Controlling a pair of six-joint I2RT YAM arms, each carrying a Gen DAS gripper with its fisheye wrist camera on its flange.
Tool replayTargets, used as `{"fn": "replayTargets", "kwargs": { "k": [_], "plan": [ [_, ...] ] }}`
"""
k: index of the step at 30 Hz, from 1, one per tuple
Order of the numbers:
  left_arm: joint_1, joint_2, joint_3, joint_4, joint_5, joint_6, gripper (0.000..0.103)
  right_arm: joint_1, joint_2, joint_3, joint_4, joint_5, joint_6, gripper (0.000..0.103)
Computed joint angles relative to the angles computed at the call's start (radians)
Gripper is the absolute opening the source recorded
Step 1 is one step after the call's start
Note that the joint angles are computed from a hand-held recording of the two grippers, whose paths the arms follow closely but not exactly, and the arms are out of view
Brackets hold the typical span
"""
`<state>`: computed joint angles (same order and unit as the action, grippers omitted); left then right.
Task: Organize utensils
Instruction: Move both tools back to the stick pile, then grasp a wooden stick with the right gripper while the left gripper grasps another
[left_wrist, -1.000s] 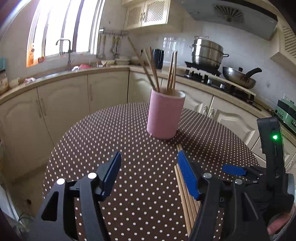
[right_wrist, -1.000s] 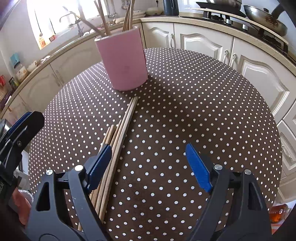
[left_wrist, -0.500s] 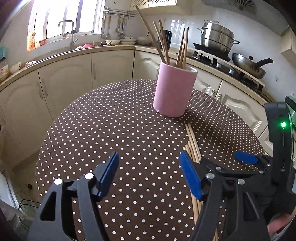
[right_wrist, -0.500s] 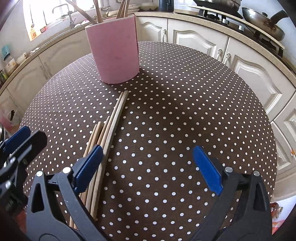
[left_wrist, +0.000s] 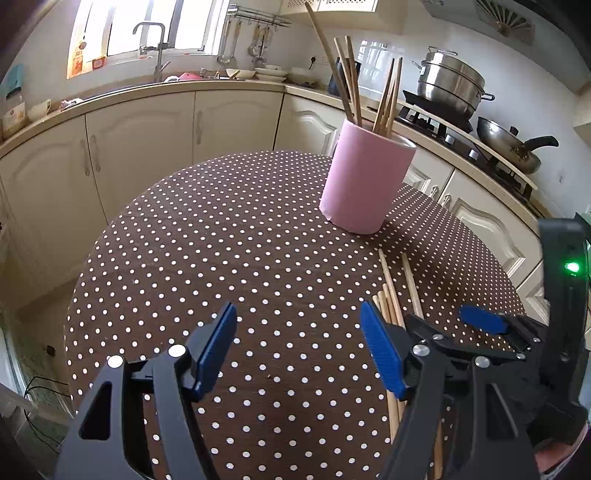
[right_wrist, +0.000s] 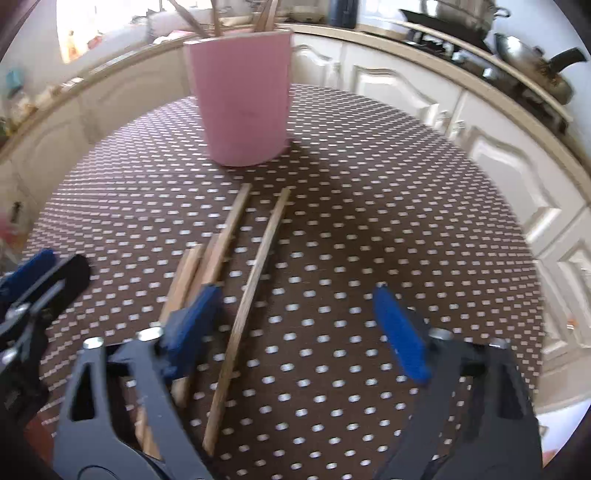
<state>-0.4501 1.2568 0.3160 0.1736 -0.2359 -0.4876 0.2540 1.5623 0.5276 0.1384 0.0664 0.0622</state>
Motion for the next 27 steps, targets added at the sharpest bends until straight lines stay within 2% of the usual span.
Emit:
{"fn": "replayTargets", "kwargs": {
  "k": [1,3,6,11,16,22,27],
  "plan": [
    [0.001,0.000,-0.001,0.000,0.001,0.001,0.068,0.001,-0.021,-0.016,0.008,-0.023,-0.022,0.029],
    [-0.005,-0.002,0.002,-0.011,-0.007,0.004,0.068,-0.019,-0.041,-0.030,0.007,-0.068,-0.030,0.011],
    [0.005,-0.004,0.014,-0.036,0.019,0.008,0.068,-0.075,-0.060,-0.040,-0.003,-0.144,-0.020,0.009],
    [0.032,0.019,0.053,-0.092,0.145,0.031,0.068,-0.153,-0.086,-0.066,-0.013,-0.255,-0.034,0.007],
    [0.021,0.107,0.139,-0.180,0.199,0.078,0.068,-0.181,-0.132,-0.112,-0.012,-0.299,-0.025,0.007],
    [-0.059,0.203,0.231,-0.255,0.107,0.082,0.068,-0.266,-0.125,-0.122,-0.011,-0.406,-0.040,0.006],
    [-0.117,0.277,0.311,-0.319,0.002,0.052,0.070,-0.257,-0.140,-0.126,-0.019,-0.400,-0.034,0.006]
  ]
}}
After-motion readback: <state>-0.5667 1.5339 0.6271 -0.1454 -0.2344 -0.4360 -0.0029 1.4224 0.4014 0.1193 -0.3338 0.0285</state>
